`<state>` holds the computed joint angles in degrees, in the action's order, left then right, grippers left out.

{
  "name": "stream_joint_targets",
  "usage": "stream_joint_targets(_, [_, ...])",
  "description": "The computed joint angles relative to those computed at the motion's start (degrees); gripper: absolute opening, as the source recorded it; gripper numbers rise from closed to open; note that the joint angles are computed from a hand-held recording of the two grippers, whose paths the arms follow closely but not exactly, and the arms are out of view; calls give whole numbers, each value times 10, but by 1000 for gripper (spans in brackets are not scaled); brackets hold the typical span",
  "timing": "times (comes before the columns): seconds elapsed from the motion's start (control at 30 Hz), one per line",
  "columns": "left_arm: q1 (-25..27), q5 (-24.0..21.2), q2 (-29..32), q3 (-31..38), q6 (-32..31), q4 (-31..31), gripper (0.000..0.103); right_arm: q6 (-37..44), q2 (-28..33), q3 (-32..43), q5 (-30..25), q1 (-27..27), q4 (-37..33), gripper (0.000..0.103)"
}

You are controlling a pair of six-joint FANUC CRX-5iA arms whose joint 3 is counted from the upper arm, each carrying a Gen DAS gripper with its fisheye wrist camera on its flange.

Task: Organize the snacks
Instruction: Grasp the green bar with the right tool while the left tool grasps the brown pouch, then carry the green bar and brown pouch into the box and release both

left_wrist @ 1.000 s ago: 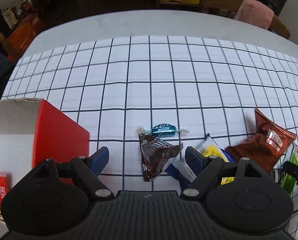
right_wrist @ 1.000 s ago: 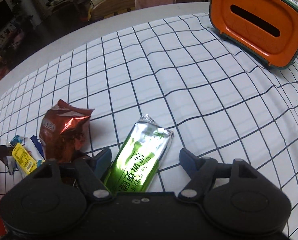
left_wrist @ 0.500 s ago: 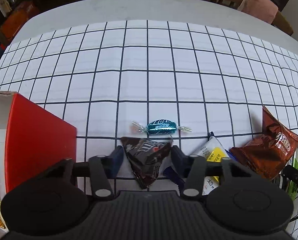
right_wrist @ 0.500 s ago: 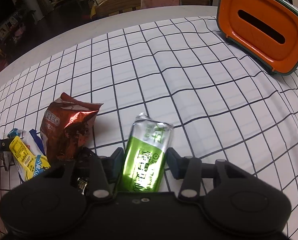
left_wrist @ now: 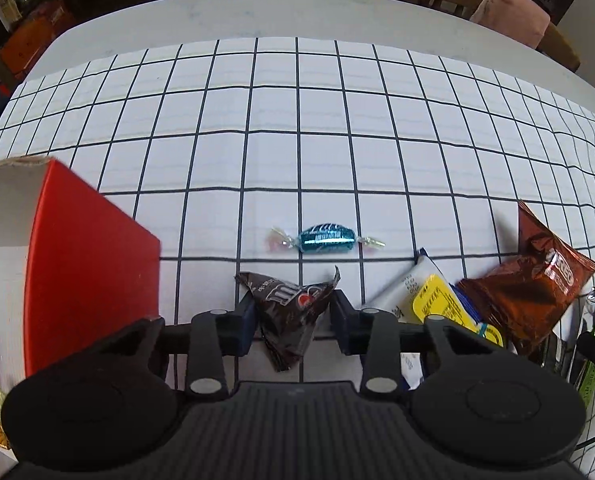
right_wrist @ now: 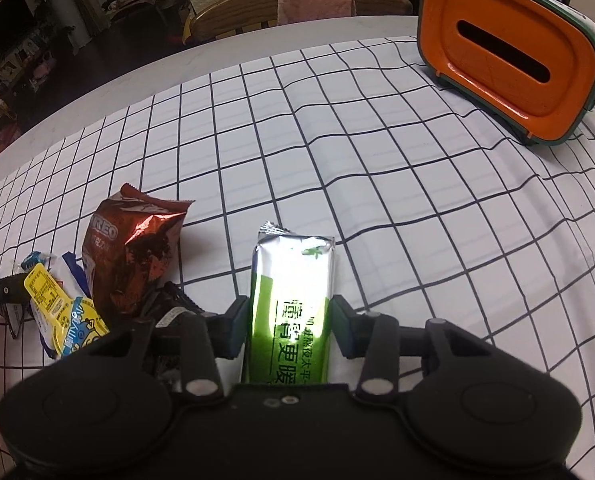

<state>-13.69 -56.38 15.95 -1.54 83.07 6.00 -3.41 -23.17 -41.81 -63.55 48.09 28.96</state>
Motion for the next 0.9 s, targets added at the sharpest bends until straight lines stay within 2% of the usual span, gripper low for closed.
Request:
stream_joint_targets(0.47, [37, -18, -137, -118, -69, 58, 36, -73, -92, -22, -69, 105, 32, 41])
stream_joint_targets(0.67, [50, -52, -207, -156, -104, 90, 36, -104, -118, -14, -105, 163, 49, 41])
stream_joint_targets(0.9, [83, -103, -281, -179, -148, 117, 36, -119, -119, 14, -147, 226, 67, 41])
